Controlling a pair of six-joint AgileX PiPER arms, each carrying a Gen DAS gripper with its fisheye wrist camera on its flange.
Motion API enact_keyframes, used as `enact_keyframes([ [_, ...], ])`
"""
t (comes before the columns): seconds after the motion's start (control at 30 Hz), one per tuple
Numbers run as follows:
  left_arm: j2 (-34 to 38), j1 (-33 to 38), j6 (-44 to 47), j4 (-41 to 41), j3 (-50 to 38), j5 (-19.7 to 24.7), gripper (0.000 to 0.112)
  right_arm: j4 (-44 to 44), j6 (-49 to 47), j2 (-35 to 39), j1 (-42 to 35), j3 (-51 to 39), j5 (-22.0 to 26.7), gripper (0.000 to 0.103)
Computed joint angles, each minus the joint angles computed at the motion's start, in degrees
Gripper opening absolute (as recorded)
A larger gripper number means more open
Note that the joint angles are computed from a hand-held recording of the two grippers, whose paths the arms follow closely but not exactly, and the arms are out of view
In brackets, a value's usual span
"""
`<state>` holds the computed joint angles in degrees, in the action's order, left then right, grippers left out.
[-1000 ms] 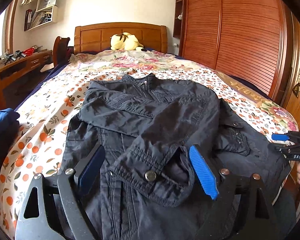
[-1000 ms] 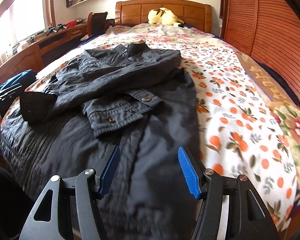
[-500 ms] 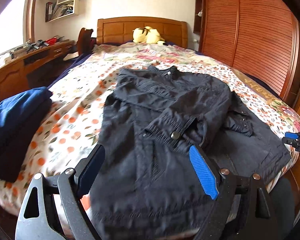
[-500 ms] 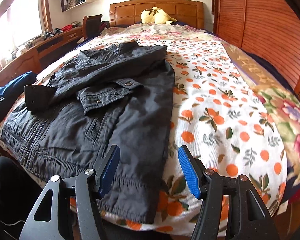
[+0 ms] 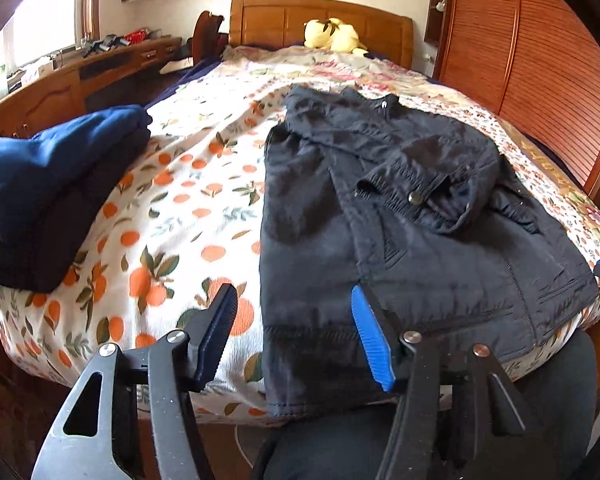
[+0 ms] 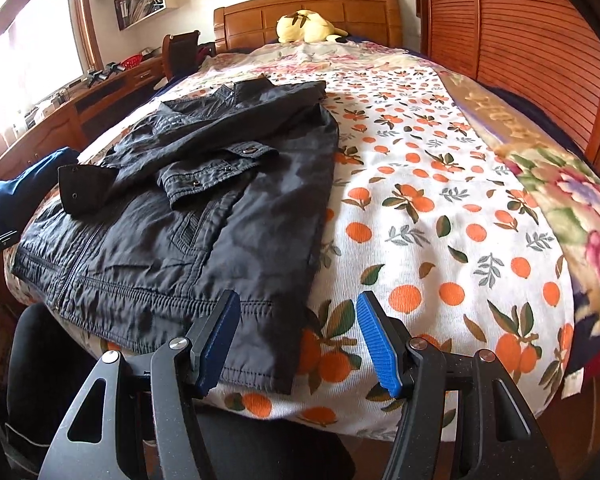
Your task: Fold large clothes
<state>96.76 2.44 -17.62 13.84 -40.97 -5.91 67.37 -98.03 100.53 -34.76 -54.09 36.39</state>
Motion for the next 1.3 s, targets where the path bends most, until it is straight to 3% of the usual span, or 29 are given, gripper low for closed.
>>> enact_keyframes([
  [0.23,2.8,0.23,-0.02,1.15,0.59,-1.07,0.061,0.79,-0.22,1.3,1.22,0.39,-0.84,0.063],
  [0.43,4.54,2.48,-11.93,13.79,2.25,-5.91,0.06,4.96,-5.53,2.65,3.5,1.33,-4.42,0.063],
  [0.5,4.5,2.91,-16.68,18.86,2.11,-6.25,0.057,6.15,-6.8,2.63,4.26,1.53,-5.37,0.063],
  [0.6,4.37,2.56,-15.74,17.66,2.04,-6.05,0.056,6.38,-6.91,2.65,5.03,1.41,-5.54,0.063],
  [0.83,3.84,3.39,-21.81,24.18,2.89,-6.82,0.053,6.33,-8.12,2.45,5.89,2.08,-5.58,0.063],
  [0.93,3.15,4.23,-29.18,31.98,3.36,-7.44,0.04,4.19,-5.8,2.74,5.25,1.3,-4.34,0.063],
  [1.0,2.69,4.28,-28.37,31.17,3.69,-7.3,0.036,2.78,-4.37,2.94,4.69,0.78,-3.18,0.063],
  [1.1,2.97,4.68,-31.41,33.67,3.6,-7.54,0.036,1.51,-3.87,3.07,3.91,0.63,-1.81,0.062],
  [1.3,4.29,5.78,-43.16,46.07,2.03,-7.67,0.036,0.96,-3.48,3.12,4.67,0.81,-3.11,0.053],
])
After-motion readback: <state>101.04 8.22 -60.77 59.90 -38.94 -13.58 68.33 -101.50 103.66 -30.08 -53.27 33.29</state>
